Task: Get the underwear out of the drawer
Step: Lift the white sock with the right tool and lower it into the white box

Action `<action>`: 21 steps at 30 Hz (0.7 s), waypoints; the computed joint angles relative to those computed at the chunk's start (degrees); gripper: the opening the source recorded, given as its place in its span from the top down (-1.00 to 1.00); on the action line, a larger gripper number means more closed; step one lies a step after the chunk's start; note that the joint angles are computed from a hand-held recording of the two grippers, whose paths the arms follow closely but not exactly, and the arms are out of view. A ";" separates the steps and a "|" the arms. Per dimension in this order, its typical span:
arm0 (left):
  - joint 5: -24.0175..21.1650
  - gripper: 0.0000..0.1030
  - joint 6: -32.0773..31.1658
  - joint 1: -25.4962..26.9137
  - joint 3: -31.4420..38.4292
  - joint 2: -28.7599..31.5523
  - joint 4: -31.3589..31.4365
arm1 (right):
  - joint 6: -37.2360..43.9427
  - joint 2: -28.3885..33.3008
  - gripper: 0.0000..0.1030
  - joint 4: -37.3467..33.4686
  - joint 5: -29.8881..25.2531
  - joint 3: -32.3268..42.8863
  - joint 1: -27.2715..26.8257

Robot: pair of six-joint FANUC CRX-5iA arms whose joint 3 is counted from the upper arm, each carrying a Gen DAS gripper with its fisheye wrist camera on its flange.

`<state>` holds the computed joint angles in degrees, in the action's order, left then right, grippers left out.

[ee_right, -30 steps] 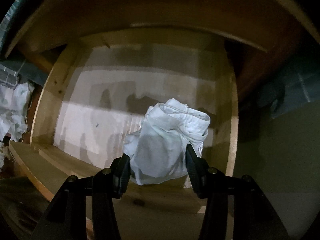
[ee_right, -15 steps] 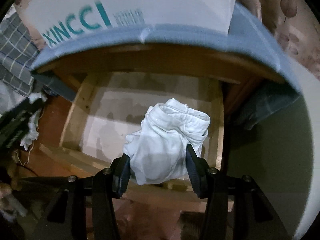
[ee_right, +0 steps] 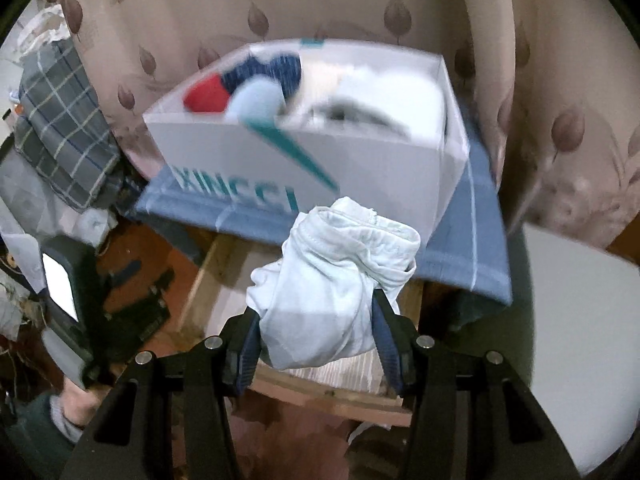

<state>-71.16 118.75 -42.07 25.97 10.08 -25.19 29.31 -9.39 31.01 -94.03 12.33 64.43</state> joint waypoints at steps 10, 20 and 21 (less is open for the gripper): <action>0.05 -0.04 0.08 0.89 -0.12 -0.24 0.75 | 9.85 9.85 0.08 2.96 -1.07 14.68 -7.16; 0.16 -0.04 2.62 2.22 -1.27 -1.42 1.70 | 16.96 19.49 0.08 2.03 -1.50 26.75 -13.64; 0.10 -0.04 2.75 2.49 -1.34 -1.45 2.03 | 17.53 20.43 0.08 1.84 -1.55 27.76 -14.07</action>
<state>-71.06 121.50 -39.58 24.63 8.62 -23.16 46.84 11.04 32.84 -95.58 40.09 50.36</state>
